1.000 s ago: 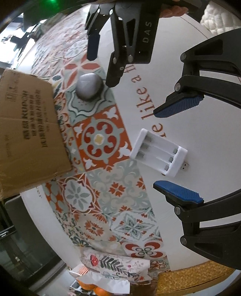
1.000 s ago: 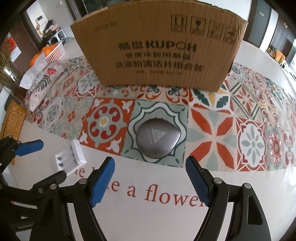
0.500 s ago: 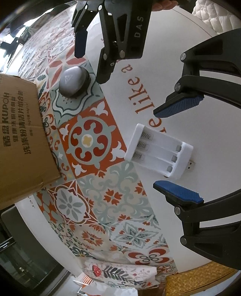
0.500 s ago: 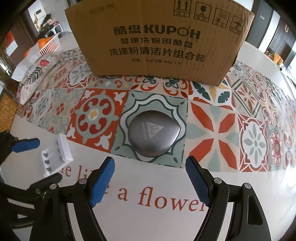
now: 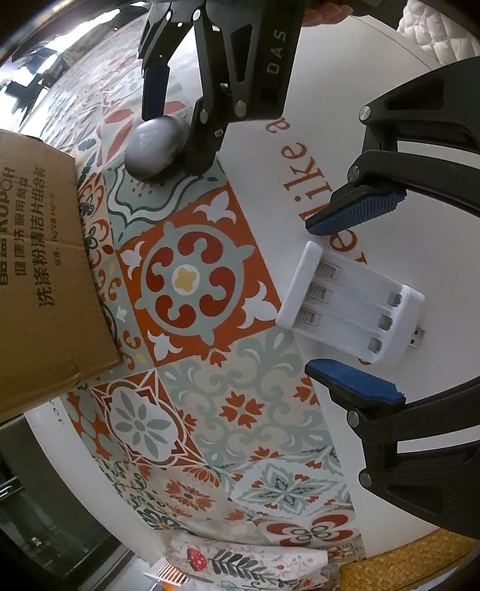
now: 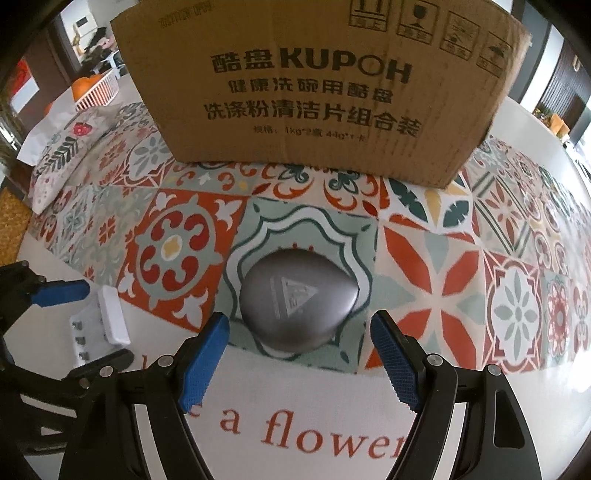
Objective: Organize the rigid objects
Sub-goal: 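Close the left tool on the battery charger while the right tool grips the grey stone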
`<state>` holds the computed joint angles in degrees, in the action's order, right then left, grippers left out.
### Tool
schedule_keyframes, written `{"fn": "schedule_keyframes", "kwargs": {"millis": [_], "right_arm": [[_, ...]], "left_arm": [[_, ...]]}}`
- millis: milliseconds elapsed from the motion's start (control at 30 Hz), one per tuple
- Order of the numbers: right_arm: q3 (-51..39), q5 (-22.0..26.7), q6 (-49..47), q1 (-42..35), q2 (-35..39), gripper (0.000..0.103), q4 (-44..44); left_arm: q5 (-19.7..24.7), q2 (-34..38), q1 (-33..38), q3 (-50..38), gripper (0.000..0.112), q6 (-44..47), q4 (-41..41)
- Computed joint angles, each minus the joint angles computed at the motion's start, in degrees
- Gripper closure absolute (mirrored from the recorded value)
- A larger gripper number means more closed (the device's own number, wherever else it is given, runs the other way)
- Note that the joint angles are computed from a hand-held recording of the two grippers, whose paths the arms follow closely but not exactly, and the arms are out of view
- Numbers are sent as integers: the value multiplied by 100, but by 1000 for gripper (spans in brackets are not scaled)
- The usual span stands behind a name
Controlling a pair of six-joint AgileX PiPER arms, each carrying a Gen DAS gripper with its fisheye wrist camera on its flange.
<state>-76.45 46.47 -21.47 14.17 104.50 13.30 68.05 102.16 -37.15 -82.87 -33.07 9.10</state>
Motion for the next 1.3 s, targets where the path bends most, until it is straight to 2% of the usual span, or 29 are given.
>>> {"fn": "schedule_keyframes", "kwargs": {"millis": [100,367,500,600,667,867,1300], "right_arm": [[-177,55,-80,9,139,24,98],[-234,-142,-112,216,255,24,129],[-329,-173,-113,215,345,24,279],[-358,-211,-194,134,374,28,380],[-365,-253,-179,121,368,40,379],[-429,-104,-329,-5,388,40,569],[-174,120,-627,-533,-344,40,821]], "left_arm": [[-202,-69,87,122,55,112,-173],[-375,-173,72,267,60,-299,-2],[-467,-193,217,265,60,-556,55],[-540,-180,309,198,61,-673,118],[-489,-156,389,65,61,-624,126],[-419,-120,415,-199,61,-708,263],[-391,-305,-119,-488,62,-1314,826]]}}
